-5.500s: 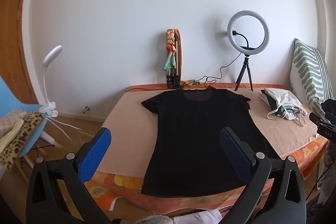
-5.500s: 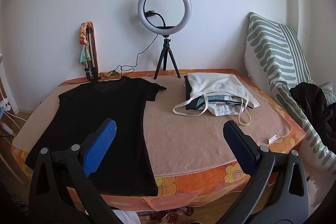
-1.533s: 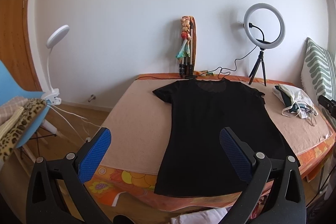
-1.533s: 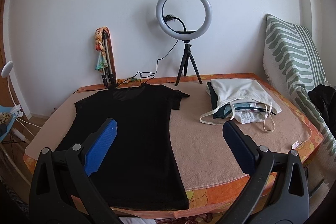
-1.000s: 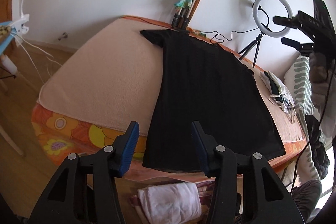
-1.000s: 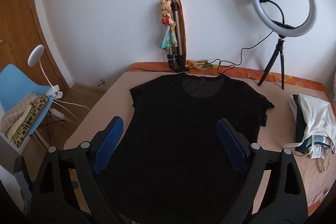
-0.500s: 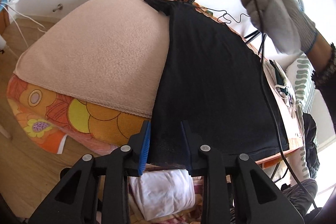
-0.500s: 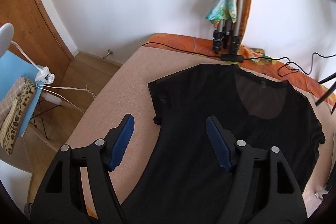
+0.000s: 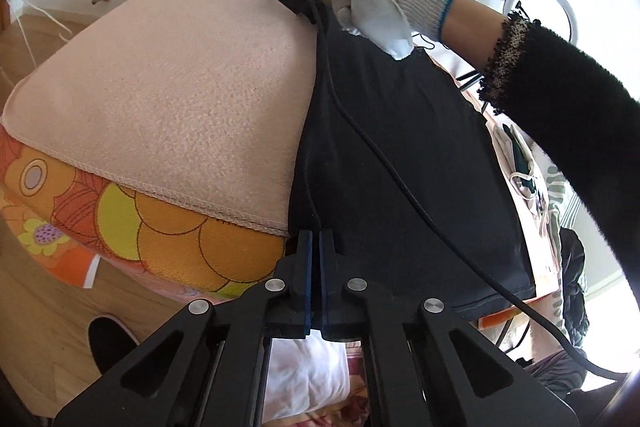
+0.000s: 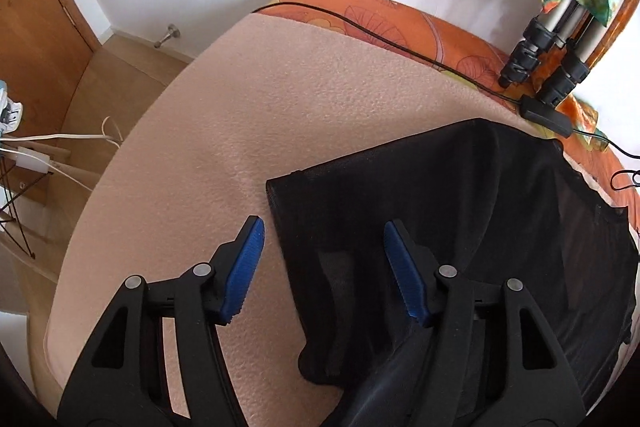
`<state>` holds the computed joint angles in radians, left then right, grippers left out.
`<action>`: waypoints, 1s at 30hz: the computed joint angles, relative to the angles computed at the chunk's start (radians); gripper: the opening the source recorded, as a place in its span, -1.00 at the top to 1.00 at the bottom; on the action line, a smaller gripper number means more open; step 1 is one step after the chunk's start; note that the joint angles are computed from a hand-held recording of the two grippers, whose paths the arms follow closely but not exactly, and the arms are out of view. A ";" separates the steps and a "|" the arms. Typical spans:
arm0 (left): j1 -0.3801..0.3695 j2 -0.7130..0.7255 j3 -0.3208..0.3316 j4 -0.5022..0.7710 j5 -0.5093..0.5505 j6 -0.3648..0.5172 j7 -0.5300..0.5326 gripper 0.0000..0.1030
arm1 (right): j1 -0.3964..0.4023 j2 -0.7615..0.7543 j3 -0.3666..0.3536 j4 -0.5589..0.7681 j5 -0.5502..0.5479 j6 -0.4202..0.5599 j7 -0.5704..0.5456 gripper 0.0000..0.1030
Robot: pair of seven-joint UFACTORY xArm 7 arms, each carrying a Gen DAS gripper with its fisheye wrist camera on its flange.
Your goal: Fold small clothes
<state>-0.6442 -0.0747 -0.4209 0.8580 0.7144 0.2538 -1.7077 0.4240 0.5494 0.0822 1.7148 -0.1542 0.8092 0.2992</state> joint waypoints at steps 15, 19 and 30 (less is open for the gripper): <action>-0.021 0.044 -0.004 0.078 0.117 -0.029 -0.023 0.98 | -0.149 -0.251 -0.011 -0.285 0.058 -0.228 -0.063 0.93; -0.070 0.082 0.015 0.127 0.103 -0.015 0.063 0.98 | -0.206 -0.353 -0.025 -0.403 0.087 -0.246 -0.061 0.93; -0.191 0.213 0.107 0.242 -0.045 -0.054 0.257 0.98 | -0.294 -0.419 -0.040 -0.521 0.078 -0.300 -0.102 0.93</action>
